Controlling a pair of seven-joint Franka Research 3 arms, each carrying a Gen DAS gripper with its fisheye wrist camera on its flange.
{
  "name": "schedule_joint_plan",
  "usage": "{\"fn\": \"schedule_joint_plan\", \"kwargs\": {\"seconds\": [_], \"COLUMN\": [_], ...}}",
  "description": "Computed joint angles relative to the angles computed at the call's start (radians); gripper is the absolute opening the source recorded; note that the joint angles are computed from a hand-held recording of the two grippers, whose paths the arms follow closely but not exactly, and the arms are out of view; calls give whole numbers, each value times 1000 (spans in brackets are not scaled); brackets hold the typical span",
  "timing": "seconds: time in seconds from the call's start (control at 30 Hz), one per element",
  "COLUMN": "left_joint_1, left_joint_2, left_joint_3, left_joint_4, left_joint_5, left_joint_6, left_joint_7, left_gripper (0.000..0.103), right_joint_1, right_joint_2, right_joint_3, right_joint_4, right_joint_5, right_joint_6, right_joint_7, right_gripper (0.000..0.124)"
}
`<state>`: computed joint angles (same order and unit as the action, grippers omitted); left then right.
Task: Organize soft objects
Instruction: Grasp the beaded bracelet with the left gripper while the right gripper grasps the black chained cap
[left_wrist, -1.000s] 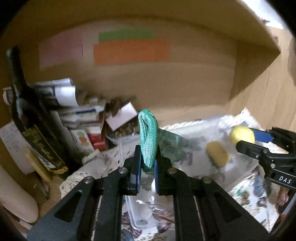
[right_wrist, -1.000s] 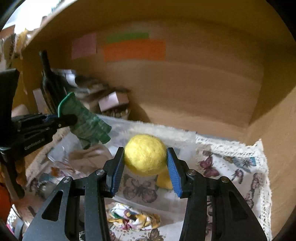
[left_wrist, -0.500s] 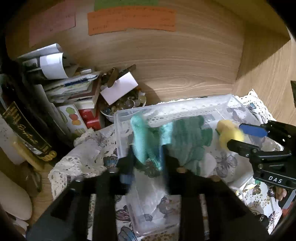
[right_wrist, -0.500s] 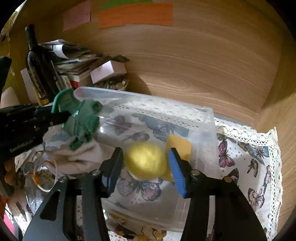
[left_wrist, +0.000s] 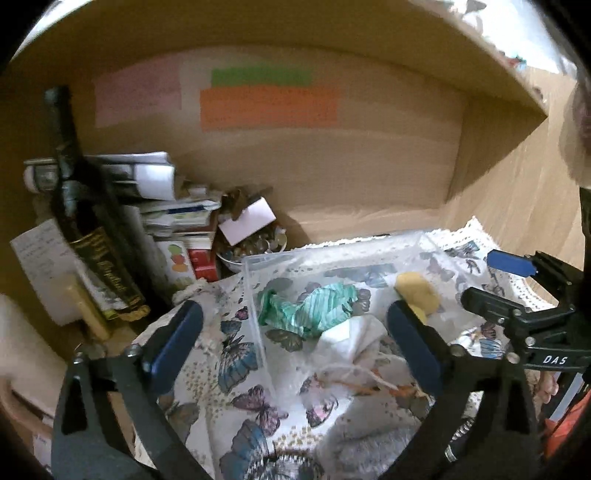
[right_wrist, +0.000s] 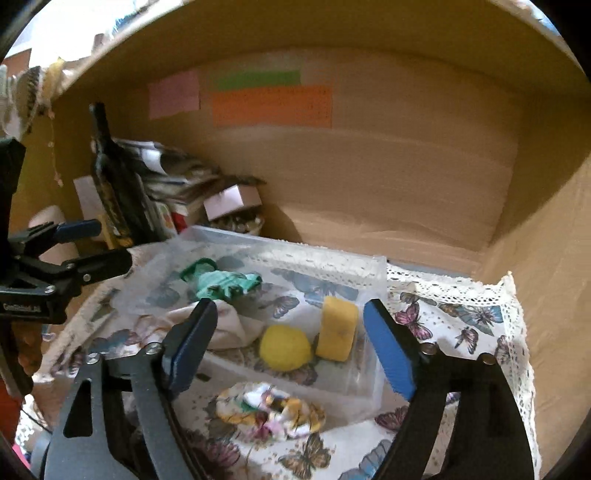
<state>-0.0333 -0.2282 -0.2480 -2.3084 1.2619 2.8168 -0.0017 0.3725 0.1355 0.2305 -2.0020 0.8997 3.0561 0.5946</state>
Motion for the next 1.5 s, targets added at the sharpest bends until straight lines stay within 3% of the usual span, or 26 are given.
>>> {"fn": "schedule_joint_plan", "kwargs": {"seconds": [0.13,0.4,0.53,0.6,0.7,0.83,0.97,1.03,1.1,1.23,1.33,1.5], "left_joint_1": [-11,-7,-3,-2,4,20,52,80,80,70,61,72], "left_joint_2": [-69,-172,-190,-194,-194,-168,-128,-124,-123,-122,-145,-212], "left_joint_3": [-1,-27,-41,-48,-50,-61,-93,-114,-118,-93,-90,-103], "left_joint_4": [-72,-238,-299,-320,-348,-366,-355,-353,-349,-350,-356,-361], "left_joint_5": [-54,-198,-257,-281,-310,-345,-344,-291,-265,-229,-221,-183], "left_joint_6": [-2,-10,2,14,61,112,94,102,90,96,85,73], "left_joint_7": [38,127,146,150,161,186,178,128,106,81,77,42], "left_gripper": [103,103,100,77,57,39,27,23,9,6,5,5], "right_joint_1": [-20,69,96,101,105,107,101,98,91,89,93,103], "right_joint_2": [-61,-151,-170,-174,-171,-152,-140,-131,-127,-140,-163,-203], "right_joint_3": [25,-41,-59,-66,-71,-70,-70,-70,-72,-68,-69,-81], "right_joint_4": [-44,-151,-193,-210,-233,-255,-269,-269,-268,-278,-288,-284], "right_joint_5": [234,483,558,559,534,474,402,376,344,390,428,522], "right_joint_6": [-16,-30,-50,-71,-102,-133,-179,-193,-226,-227,-209,-151], "right_joint_7": [-211,-426,-471,-457,-410,-339,-272,-249,-221,-272,-313,-414], "right_gripper": [83,83,83,83,83,83,81,59,41,20,13,11]}}
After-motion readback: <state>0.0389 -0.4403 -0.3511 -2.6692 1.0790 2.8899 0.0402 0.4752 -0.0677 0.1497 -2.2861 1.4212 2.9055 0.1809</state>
